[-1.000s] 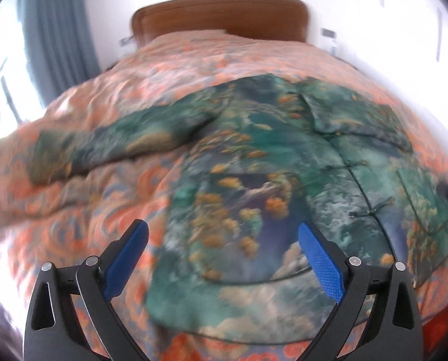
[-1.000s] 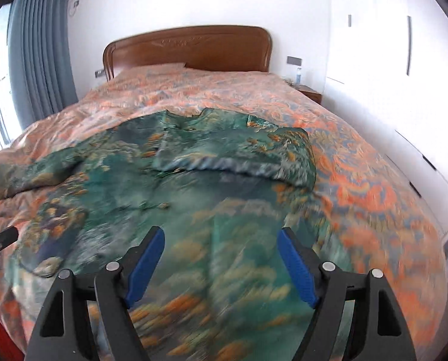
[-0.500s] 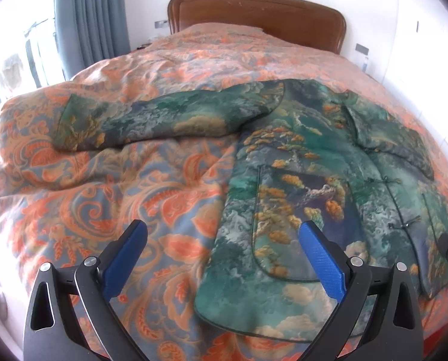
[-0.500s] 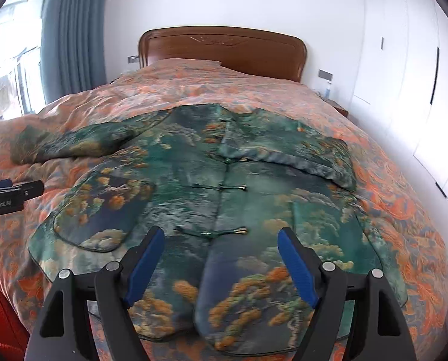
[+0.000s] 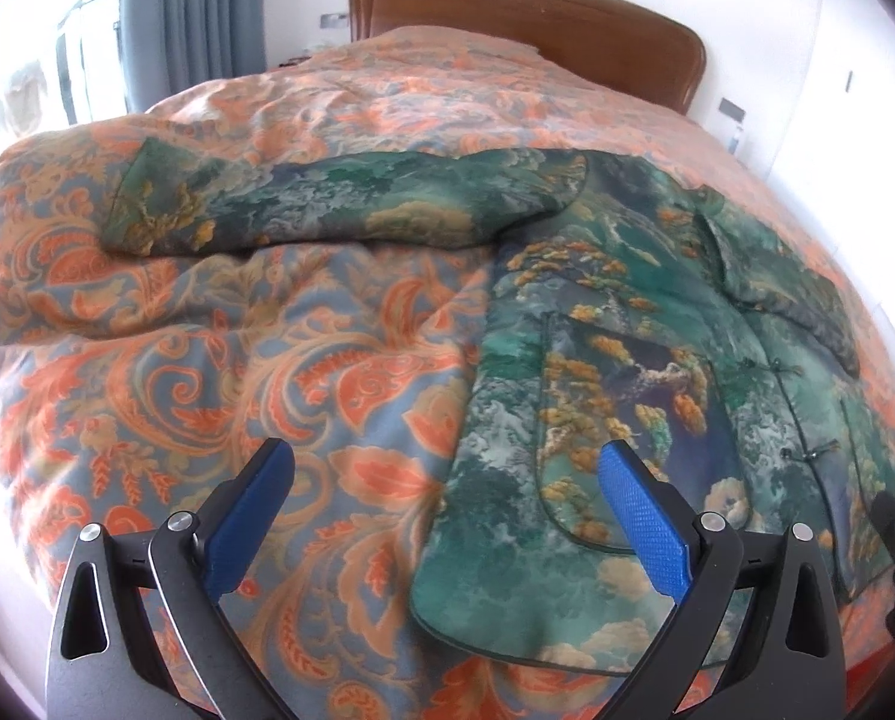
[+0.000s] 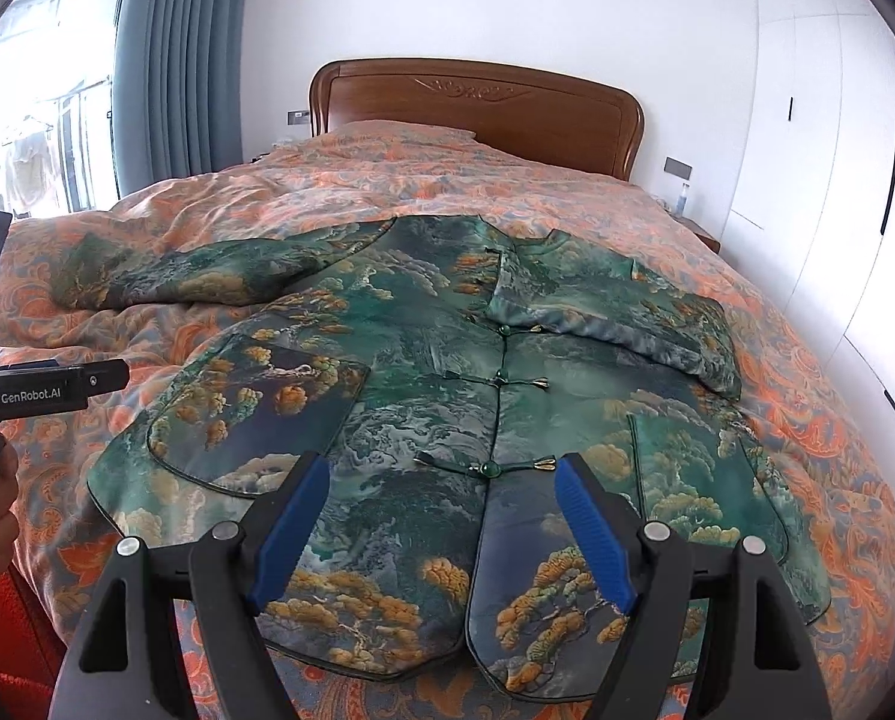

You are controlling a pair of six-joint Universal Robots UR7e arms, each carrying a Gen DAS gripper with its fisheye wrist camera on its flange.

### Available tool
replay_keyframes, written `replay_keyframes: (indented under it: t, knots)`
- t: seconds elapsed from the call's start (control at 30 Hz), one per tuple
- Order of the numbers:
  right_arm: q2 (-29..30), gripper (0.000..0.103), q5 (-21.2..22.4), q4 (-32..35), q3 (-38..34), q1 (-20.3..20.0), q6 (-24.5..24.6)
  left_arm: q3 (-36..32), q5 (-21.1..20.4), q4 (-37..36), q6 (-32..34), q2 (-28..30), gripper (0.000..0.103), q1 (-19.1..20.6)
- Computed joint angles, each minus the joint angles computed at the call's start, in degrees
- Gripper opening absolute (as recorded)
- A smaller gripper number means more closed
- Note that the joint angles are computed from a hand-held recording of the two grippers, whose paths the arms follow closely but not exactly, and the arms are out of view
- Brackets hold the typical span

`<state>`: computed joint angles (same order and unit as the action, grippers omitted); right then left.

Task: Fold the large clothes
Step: 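Move the left tool to the other sleeve cuff of the jacket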

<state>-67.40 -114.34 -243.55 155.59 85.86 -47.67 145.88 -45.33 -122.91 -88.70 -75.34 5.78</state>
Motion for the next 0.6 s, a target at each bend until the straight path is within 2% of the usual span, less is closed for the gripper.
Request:
replay_keyframes:
  t: [0.13, 0.2, 0.3, 0.37, 0.43, 0.5, 0.6]
  knots:
    - [0.22, 0.080, -0.25, -0.20, 0.02, 0.32, -0.33, 0.61, 0.05, -0.09, 0.52, -0.80, 0.101, 1.03]
    - [-0.03, 0.080, -0.12, 0.05, 0.04, 0.22, -0.44, 0.70, 1.50, 1.50, 1.42, -2.03, 0.101, 1.99]
    - [-0.34, 0.080, -0.21, 0.38, 0.13, 0.37, -0.29, 1.60, 4.24, 3.61, 0.95, -7.20, 0.101, 5.18]
    - [0.19, 0.080, 0.15, -1.06, 0.33, 0.22, -0.92, 3.80, 4.86, -2.16, 3.91, -12.23, 0.101, 9.11]
    - [0.55, 0.080, 0.75, -2.31, 0.74, -0.21, -1.64, 5.53, 4.96, -10.50, 8.58, -14.59, 0.101, 13.21]
    - [0.46, 0.080, 1.22, -2.46, 1.11, -0.70, -2.13, 5.41, 5.39, -18.21, 13.31, -14.31, 0.101, 18.94]
    - [-0.24, 0.080, 1.75, -0.92, 1.47, -1.47, -2.07, 2.44, 7.16, -21.03, 15.39, -12.18, 0.101, 26.08]
